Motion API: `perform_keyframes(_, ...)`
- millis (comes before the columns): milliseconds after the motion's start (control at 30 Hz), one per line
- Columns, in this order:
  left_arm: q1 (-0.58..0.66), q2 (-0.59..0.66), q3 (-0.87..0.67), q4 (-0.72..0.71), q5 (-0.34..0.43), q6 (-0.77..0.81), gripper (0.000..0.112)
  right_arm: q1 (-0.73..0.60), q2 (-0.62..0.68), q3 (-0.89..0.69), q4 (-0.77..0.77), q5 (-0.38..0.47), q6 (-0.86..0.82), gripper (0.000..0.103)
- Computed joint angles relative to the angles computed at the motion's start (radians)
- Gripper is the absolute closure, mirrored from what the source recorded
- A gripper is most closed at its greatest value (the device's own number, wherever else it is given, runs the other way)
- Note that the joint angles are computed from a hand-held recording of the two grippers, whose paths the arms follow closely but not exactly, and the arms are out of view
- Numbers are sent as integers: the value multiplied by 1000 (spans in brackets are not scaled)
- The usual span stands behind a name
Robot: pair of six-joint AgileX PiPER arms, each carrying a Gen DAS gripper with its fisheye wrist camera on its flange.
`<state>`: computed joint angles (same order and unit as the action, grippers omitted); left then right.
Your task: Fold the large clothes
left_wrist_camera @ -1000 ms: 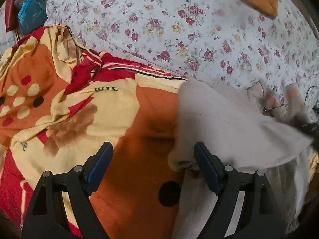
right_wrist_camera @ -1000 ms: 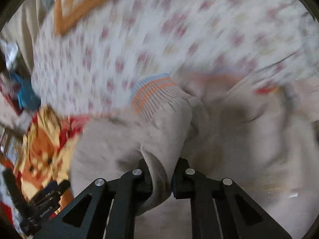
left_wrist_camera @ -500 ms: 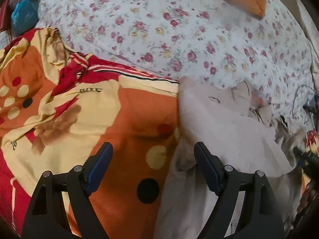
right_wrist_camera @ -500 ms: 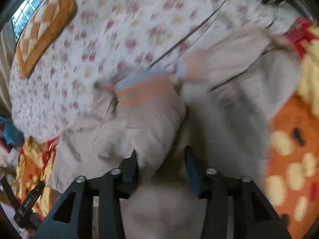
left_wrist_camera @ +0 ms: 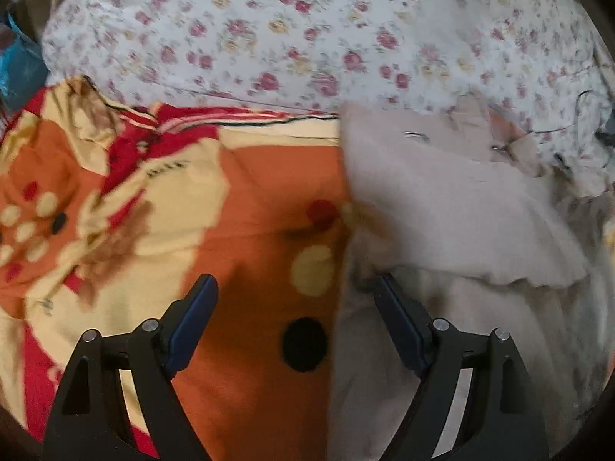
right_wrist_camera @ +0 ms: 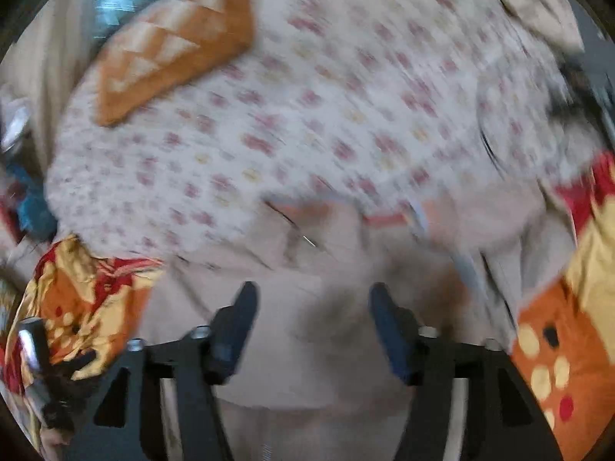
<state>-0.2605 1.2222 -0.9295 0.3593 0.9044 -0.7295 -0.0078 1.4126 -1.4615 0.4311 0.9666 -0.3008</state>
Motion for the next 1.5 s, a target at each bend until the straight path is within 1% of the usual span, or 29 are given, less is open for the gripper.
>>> perform_keyframes(33,-3,13,-4,-11,-17,10,29,38,3,-10,46,-3,-55,21)
perform_keyframes(67,-19,30,-10,18,-13,-17,29,71,35,-40,79,34,-99,19)
perform_keyframes(133,-60,68,-19,111,8,-106,29,151,145,-129,108,158,-135,20)
perform_keyframes(167,-64,88,-20,143,9,-134,29,180,172,-141,105,178,-131,23)
perform_keyframes(233,-22,102,-14,128,-19,-140,28,256,206,-118,58,145,-105,23)
perform_keyframes(300,50,85,-5,45,-57,-111,28,316,251,-123,-16,79,-53,23)
perform_keyframes(333,71,76,-1,22,-62,-102,28,329,280,-144,-31,65,-34,23)
perform_keyframes(433,128,54,14,-31,-65,-79,28,371,435,-326,-80,110,15,22)
perform_keyframes(533,163,64,20,-88,-81,-42,28,415,596,-526,-102,165,-16,21)
perform_keyframes(633,144,69,14,-54,-70,-61,28,446,676,-604,-116,176,-26,23)
perform_keyframes(667,141,61,17,-47,-70,-65,28,466,702,-620,-131,175,-23,33)
perform_keyframes(700,140,53,18,-43,-70,-70,28,486,727,-643,-172,181,4,60)
perform_keyframes(733,151,47,17,-55,-71,-56,28,502,747,-668,-205,192,28,70)
perform_keyframes(767,159,46,15,-68,-73,-41,28,519,766,-676,-218,187,49,72)
perform_keyframes(800,167,46,13,-79,-72,-28,28,529,756,-645,-218,149,58,69)
perform_keyframes(867,179,53,8,-100,-69,-3,28,559,716,-565,-260,79,90,69)
perform_keyframes(900,178,55,7,-98,-66,-3,28,566,701,-549,-275,77,92,65)
perform_keyframes(933,173,53,4,-95,-59,-5,28,563,663,-519,-269,100,71,62)
perform_keyframes(967,171,50,3,-93,-57,-4,28,552,630,-498,-264,125,63,56)
perform_keyframes(1000,168,45,2,-91,-54,-3,28,538,588,-459,-262,133,61,50)
perform_keyframes(1033,156,36,0,-76,-46,-13,28,511,521,-394,-257,135,59,48)
perform_keyframes(1100,142,26,2,-59,-37,-26,28,421,374,-253,-235,127,28,40)
perform_keyframes(1167,125,18,8,-45,-28,-45,28,290,248,-153,-210,131,-8,38)
perform_keyframes(1200,116,14,12,-33,-23,-59,28,228,208,-125,-201,135,-24,38)
perform_keyframes(1267,108,8,18,-21,-18,-79,28,85,113,-35,-185,110,-65,36)
perform_keyframes(1333,104,3,21,-14,-12,-96,28,-10,83,30,-227,67,-62,36)
perform_keyframes(1400,97,-7,22,-3,4,-114,28,-37,116,71,-289,20,-39,36)
perform_keyframes(1467,91,-30,27,2,23,-127,28,-72,190,75,-271,6,-48,36)
perform_keyframes(1500,86,-47,32,6,34,-135,28,-79,188,82,-251,-6,-58,37)
